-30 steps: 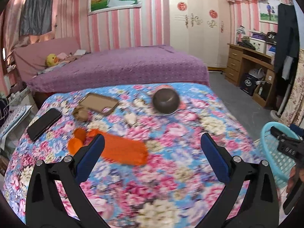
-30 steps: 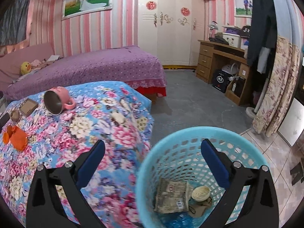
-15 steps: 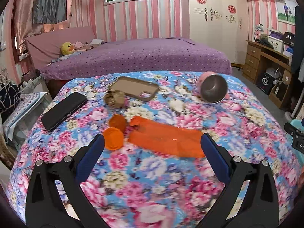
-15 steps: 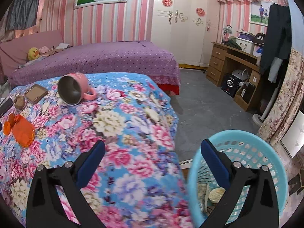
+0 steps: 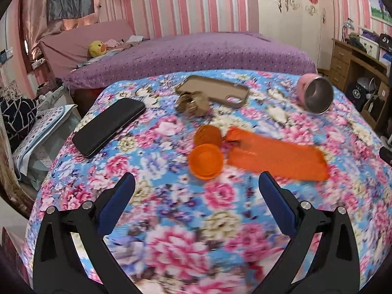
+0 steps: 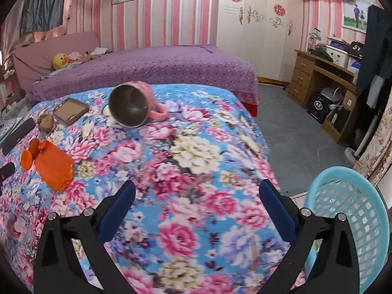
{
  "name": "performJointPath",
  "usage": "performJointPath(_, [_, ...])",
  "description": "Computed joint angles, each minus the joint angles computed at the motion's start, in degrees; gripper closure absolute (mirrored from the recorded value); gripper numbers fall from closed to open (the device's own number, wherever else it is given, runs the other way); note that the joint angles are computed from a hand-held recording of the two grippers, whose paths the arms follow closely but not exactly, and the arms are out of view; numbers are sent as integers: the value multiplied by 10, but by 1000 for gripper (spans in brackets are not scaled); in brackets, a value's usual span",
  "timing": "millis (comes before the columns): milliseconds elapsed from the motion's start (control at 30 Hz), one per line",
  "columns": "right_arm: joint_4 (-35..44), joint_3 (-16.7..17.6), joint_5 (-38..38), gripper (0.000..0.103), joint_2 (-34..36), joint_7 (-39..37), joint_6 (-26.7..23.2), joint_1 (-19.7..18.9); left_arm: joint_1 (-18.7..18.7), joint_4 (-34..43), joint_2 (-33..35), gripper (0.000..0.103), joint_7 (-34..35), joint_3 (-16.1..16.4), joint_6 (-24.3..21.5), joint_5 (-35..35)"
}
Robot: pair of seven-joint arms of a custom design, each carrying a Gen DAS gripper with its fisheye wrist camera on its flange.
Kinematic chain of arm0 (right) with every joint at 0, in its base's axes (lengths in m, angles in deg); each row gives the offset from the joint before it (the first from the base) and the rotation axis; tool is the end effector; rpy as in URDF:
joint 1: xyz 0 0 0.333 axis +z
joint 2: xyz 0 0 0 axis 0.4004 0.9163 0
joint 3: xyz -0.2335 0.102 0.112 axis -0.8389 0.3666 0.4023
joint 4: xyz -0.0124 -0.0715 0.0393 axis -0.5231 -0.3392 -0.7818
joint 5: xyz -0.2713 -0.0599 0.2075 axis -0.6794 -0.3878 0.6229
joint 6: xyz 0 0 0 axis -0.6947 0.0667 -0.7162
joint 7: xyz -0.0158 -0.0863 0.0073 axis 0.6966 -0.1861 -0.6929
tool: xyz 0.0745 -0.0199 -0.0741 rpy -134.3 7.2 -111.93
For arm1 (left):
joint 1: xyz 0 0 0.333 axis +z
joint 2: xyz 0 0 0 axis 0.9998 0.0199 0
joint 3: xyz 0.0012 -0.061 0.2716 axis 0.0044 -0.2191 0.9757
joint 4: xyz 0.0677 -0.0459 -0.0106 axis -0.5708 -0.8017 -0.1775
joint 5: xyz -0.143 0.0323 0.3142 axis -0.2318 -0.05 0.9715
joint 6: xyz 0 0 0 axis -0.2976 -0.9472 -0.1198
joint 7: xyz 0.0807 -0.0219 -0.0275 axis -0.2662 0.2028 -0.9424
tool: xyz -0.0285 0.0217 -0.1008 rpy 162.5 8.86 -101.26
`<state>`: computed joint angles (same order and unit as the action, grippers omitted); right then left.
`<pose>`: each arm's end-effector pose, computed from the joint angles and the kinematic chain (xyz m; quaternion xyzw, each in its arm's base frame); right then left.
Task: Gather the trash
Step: 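Move both open tools over the orange items on the bedspread, then grasp the orange round lid with the left tool while the right tool grasps the orange bag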
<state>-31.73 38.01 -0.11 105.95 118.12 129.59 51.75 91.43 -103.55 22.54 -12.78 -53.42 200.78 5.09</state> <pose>0.6857 0.1862 0.4019 -0.6063 0.6646 -0.3376 0.2768 0.6930 0.0099 0.3942 -0.6477 0.6372 -0.2522 0.3330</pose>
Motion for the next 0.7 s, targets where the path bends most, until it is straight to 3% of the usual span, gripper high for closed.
performJointPath(67, [12, 0, -5, 5, 7, -9, -13, 3, 8, 6, 4, 5, 5, -3, -10, -6])
performJointPath(267, [14, 4, -8, 5, 8, -6, -16, 2, 59, 56, 38, 6, 52, -59, -63, -76])
performJointPath(500, [14, 7, -10, 5, 7, -8, -19, 0, 42, 137, 89, 7, 84, -64, -95, -102])
performJointPath(633, [16, 7, -15, 5, 8, -12, -22, 1, 47, 227, 141, 39, 134, -94, -161, -135])
performJointPath(700, [17, 6, -19, 5, 9, -15, -23, 3, 54, 256, 158, 49, 155, -109, -177, -161])
